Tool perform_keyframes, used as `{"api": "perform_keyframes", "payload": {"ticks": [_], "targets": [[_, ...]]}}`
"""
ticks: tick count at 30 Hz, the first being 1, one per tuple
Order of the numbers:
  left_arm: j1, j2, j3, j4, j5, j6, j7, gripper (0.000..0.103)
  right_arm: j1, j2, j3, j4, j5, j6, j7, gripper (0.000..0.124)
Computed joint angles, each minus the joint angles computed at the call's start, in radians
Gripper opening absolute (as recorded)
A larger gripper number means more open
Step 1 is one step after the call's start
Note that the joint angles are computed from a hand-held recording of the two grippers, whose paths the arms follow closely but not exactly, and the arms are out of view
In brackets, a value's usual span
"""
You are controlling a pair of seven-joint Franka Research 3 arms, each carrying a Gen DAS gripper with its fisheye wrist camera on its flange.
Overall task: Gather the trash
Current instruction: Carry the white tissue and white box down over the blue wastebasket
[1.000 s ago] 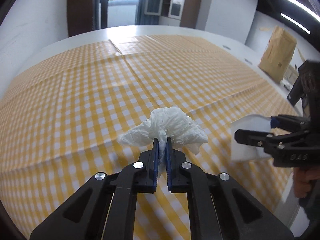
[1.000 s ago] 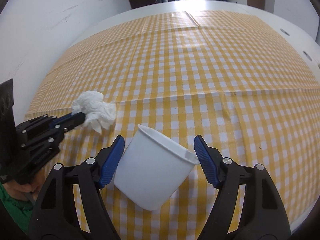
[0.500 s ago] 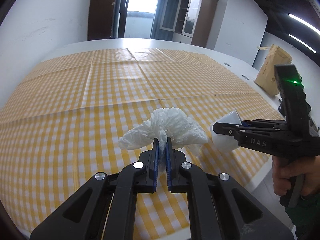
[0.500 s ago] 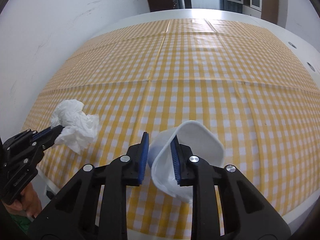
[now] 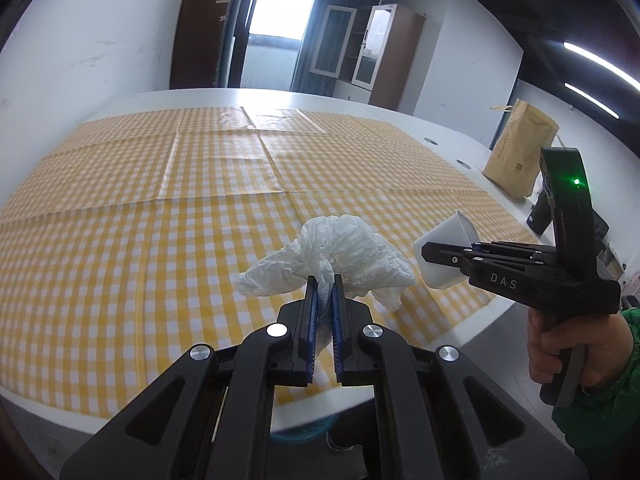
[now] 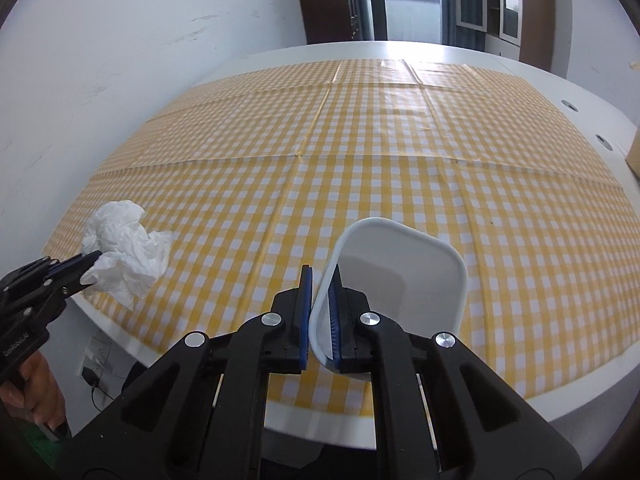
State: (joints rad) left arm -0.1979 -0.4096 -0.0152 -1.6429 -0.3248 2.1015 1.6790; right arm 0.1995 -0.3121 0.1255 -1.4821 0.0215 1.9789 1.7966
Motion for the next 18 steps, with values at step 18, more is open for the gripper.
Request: {"api": "perform_keyframes", "payload": {"ticks": [18], "targets": [[-0.088, -0.343, 0.038, -0.358, 0.006, 0.009, -0.043, 0.006, 0.045, -0.387, 0.049, -0.442, 0.13, 0.14, -0.067, 0.007]]}}
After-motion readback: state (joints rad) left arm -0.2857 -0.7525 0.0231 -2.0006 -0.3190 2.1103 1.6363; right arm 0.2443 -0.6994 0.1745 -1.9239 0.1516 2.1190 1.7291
